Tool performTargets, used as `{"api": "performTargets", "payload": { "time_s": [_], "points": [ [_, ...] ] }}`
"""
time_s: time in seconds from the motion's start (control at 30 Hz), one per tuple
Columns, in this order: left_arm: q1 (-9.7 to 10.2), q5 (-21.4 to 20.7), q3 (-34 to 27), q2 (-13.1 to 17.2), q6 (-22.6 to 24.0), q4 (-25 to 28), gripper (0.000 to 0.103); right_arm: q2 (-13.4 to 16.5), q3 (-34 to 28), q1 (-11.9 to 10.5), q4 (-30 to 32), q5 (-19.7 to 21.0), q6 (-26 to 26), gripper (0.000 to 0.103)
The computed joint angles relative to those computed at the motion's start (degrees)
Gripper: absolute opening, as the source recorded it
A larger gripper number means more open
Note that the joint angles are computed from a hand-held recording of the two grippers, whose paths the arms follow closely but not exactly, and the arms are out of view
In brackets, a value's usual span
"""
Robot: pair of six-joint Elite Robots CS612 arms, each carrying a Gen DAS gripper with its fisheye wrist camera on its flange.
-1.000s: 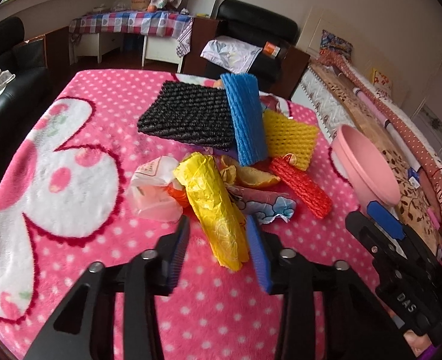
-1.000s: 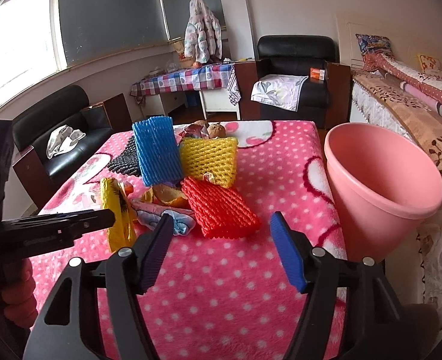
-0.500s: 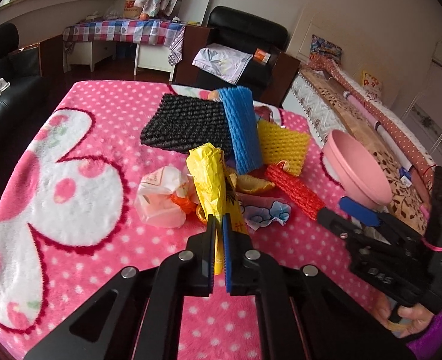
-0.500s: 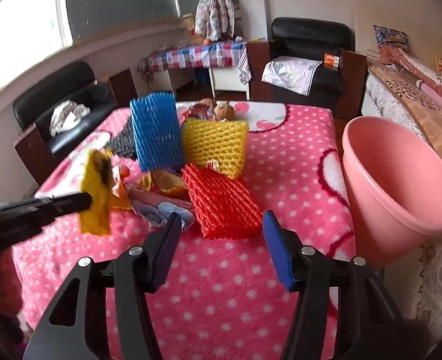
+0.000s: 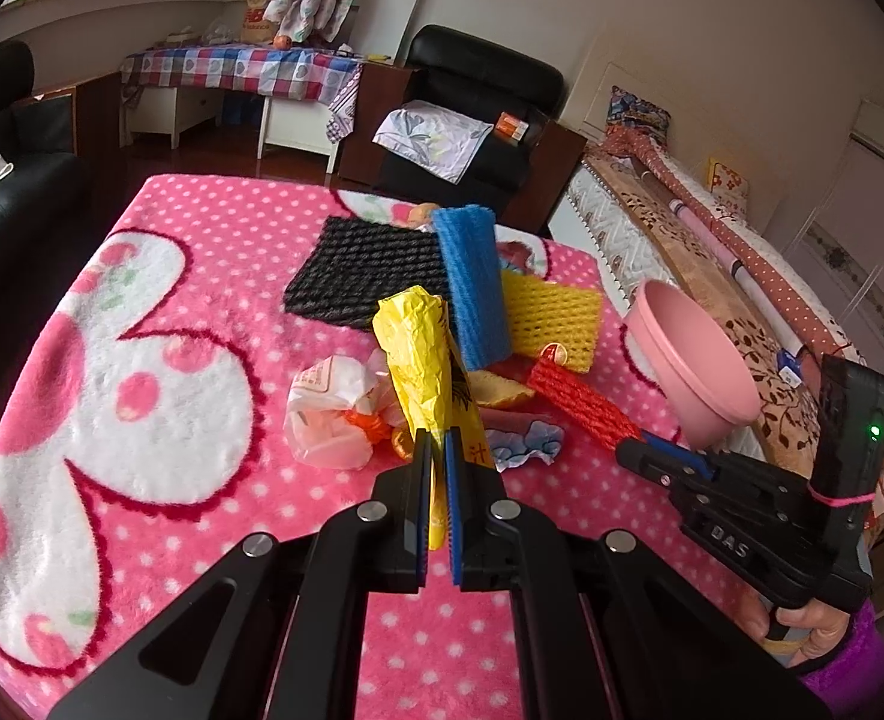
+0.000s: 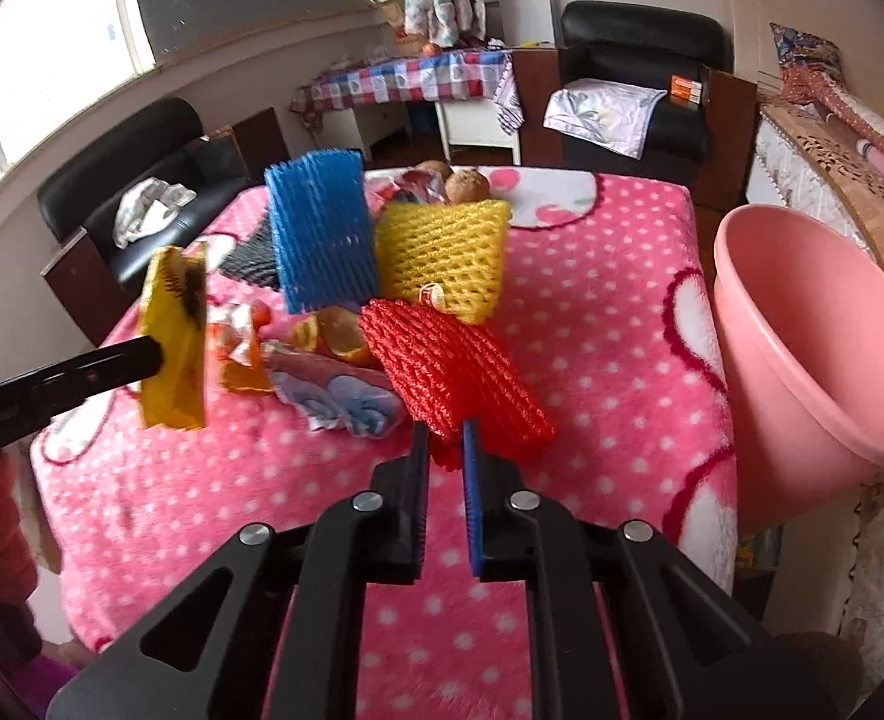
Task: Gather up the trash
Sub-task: 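Carry both items over the pink bucket and open both tools to drop them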
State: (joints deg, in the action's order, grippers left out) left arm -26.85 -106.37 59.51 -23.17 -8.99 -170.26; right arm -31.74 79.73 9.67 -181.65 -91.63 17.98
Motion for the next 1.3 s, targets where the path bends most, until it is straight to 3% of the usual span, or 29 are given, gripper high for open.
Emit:
{"api": "performTargets", "payload": {
  "time_s": [0.3,0.57,1.0,1.3],
  "points": [
    [-0.71,-1.6,1.1,-1.2,2.2,-1.9,0.004,-3.2,6.3,-1.1,-7.9,3.2,3.5,0.011],
    [-2.22,-2.6,-0.3,-1.4,4.4,-1.4,0.004,-5.1,10.8,-2.4,-14.1,0.0,8.4,0.011],
    [-6.15,-7.4,-11.0,2.6,10.6,5.6,0.004,-6.9,14.9,-5.1,-17.5,-11.2,16.3,0.011],
    [-9.40,-8.6,-23.0,8.3,14.0,13.5,0.004,-6.2,14.9,-7.2,-16.0,-13.1,19.6,0.011]
  ]
}}
